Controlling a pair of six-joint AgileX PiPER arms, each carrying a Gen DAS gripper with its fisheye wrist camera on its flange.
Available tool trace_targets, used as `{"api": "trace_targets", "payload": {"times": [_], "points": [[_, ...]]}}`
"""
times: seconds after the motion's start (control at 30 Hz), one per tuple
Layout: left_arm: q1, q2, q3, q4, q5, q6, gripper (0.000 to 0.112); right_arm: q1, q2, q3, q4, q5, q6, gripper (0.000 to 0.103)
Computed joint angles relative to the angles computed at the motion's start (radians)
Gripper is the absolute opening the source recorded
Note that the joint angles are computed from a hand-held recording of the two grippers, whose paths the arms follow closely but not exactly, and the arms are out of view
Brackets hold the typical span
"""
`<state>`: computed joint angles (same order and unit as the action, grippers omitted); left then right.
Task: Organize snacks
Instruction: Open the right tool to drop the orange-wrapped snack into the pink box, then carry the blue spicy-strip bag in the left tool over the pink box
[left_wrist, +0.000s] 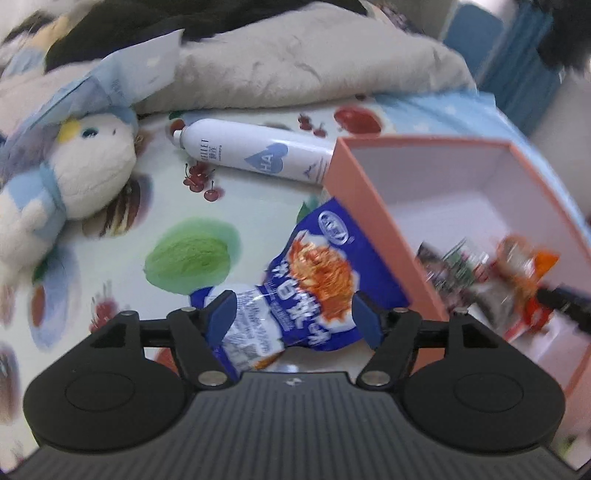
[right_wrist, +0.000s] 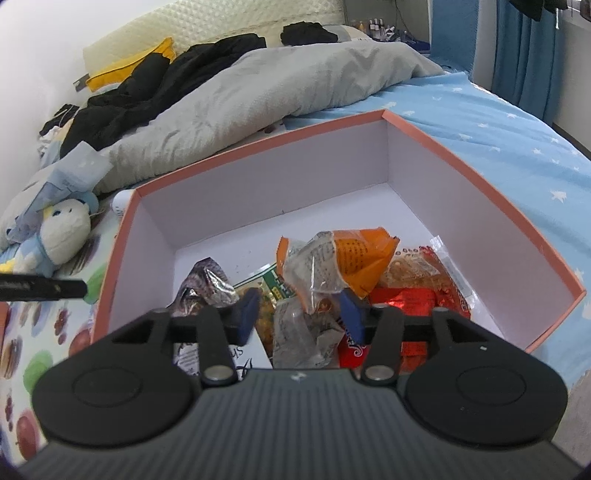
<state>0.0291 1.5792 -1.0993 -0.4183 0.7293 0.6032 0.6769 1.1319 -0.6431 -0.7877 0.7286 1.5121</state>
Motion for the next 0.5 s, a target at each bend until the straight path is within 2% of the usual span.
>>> {"api": "trace_targets", "payload": {"times": [0.13,0.27,0.4,0.5], "points": [[-0.039,0.013,0.041,0.074,-0.054,0.129,0.076,0.013,0.008,0.000,0.007,0.005,0.002,0.064],[-0.071,0.003,0.122,0.104,-0.142,0.253,0.076,0.031,0.019,-0.004,-0.006,0.025,0.023,0.079],[-0.124,0.014,0.206,0.212,-0.284,0.237,0.076,0.024,0.016,0.002,0.011,0.020,0.023,0.082],[-0.156,0.030,0.235,0.280,-0.340,0.194,0.075,0.029,0.007,0.004,0.021,0.025,0.015,0.082]]}}
